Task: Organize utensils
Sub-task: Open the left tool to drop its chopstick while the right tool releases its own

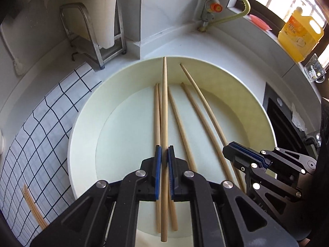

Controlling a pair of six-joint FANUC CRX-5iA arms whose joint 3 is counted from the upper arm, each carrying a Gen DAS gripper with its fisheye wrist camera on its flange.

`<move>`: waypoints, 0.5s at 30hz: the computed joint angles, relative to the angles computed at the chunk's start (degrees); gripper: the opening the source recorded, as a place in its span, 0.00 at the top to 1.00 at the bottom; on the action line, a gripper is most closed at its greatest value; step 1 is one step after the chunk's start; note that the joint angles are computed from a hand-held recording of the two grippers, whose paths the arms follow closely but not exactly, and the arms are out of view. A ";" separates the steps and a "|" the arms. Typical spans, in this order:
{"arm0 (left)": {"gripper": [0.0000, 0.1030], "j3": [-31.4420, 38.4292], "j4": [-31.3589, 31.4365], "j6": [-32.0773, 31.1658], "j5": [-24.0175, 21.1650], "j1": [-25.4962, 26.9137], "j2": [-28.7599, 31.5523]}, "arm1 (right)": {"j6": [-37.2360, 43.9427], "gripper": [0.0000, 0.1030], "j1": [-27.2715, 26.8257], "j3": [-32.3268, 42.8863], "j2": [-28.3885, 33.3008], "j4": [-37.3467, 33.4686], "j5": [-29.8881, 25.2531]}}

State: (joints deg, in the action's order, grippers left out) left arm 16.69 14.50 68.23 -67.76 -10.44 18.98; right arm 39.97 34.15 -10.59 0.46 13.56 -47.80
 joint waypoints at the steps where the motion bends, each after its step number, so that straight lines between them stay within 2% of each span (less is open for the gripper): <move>1: 0.93 0.29 -0.40 0.50 -0.24 -0.05 0.29 | 0.61 0.94 -0.21 0.27 0.34 -0.66 0.04; 9: 0.92 1.31 -2.21 2.01 -1.34 -0.55 1.47 | 3.77 0.93 -1.65 1.88 1.95 -3.70 -0.42; 11: 0.89 1.33 -2.62 2.25 -1.13 -0.64 1.27 | 3.59 0.93 -1.67 1.71 1.79 -3.34 -0.51; 13: 0.72 1.31 -3.30 2.60 -0.84 -0.73 0.95 | 3.09 0.90 -1.61 1.26 1.41 -2.60 -0.49; 15: 0.61 0.92 -3.74 3.15 -0.41 -0.59 0.34 | 2.06 0.79 -1.39 0.53 0.79 -1.55 -0.24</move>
